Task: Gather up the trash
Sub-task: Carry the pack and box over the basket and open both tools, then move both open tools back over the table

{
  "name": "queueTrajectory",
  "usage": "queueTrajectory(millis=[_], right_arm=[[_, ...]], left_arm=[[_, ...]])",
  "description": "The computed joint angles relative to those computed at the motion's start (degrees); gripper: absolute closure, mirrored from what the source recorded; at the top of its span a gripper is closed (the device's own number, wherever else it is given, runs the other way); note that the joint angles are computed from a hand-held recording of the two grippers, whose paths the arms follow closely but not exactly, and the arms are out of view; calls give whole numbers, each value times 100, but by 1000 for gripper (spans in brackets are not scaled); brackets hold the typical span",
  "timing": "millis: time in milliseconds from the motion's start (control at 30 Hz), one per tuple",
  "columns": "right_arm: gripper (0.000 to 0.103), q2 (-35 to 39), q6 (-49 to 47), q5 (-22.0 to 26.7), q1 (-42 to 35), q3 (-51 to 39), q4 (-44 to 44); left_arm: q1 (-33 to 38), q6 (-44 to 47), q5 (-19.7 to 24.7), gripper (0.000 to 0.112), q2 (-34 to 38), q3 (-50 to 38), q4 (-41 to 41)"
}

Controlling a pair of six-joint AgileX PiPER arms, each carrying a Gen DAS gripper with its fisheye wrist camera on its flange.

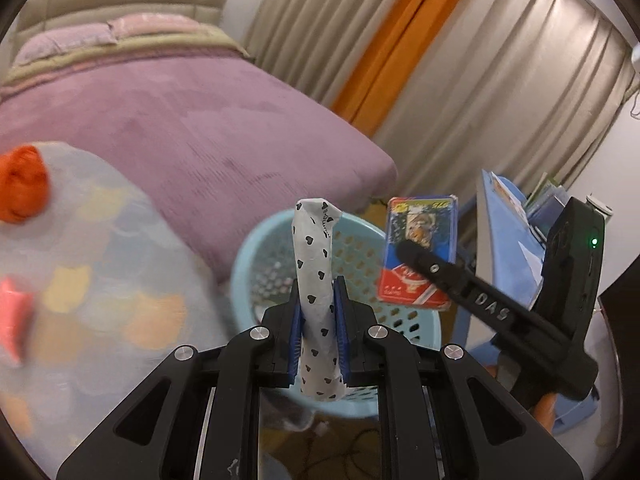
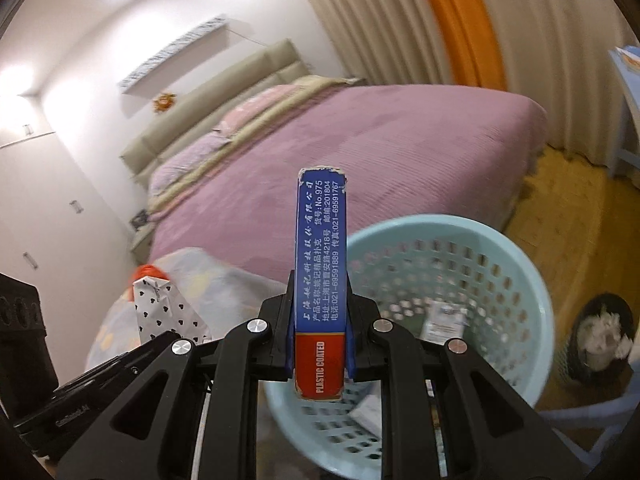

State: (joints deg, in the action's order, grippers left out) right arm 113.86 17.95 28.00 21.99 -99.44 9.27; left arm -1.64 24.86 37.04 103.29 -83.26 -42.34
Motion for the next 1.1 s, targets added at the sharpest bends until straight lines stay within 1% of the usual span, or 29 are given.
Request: queueTrajectory(millis=[33, 100, 167, 233, 267, 300, 333, 367, 400, 433, 467, 533, 600, 667, 733, 800, 833, 867, 967, 1100], right_arm=[[88, 79, 152, 161, -22, -102, -144], [88, 242, 271, 456, -126, -255, -129], [88, 341, 95, 557, -269, -318, 125], [87, 412, -14, 608, -363, -333, 260], [87, 458, -32, 686, -399, -383, 271], [87, 511, -86, 783, -439, -451, 318], [84, 568, -230, 878, -498, -517, 454], [74, 601, -333, 926, -535, -549, 546], [68, 594, -468, 942, -589, -524, 639], [57, 560, -545, 869, -640, -422, 668], [54, 453, -452, 732, -639, -244, 508], [54, 366, -476, 615, -613, -105, 484], [54, 299, -641, 539, -652, -9, 604], [54, 188, -734, 446, -619, 125, 630], [54, 171, -707, 506, -539, 55, 535], [54, 130, -643, 602, -421, -13, 392], [54, 127, -660, 643, -401, -62, 404], [49, 109, -774, 665, -353, -90, 489], [44, -12, -850, 574, -210, -33, 422], [44, -143, -946, 424, 66, -9, 333]], left_arm=[[-96, -136, -16, 99, 138, -140, 157], [-267, -366, -64, 98, 372, -390, 517], [-373, -531, -115, 97, 543, -548, 720], [-395, -499, -153, 93, 638, -566, 651], [-403, -476, -156, 87, 720, -598, 581], [-402, -502, -201, 75, 764, -580, 560], [-397, -488, -217, 69, 778, -550, 507], [-393, -545, -227, 59, 784, -530, 534], [-395, -660, -302, 55, 757, -447, 624], [-377, -599, -335, 55, 715, -354, 576], [-350, -535, -316, 55, 708, -332, 528], [-271, -377, -300, 54, 608, -228, 364], [-204, -141, -380, 50, 423, -28, 129], [-210, -146, -487, 45, 268, 144, 141], [-185, -200, -472, 44, 198, 160, 149], [-81, 70, -486, 44, 9, 379, -150], [-68, 87, -521, 44, -77, 460, -185], [-32, 140, -545, 44, -171, 552, -236], [81, 233, -674, 44, -485, 851, -302], [439, 428, -758, 44, -928, 1263, -374]])
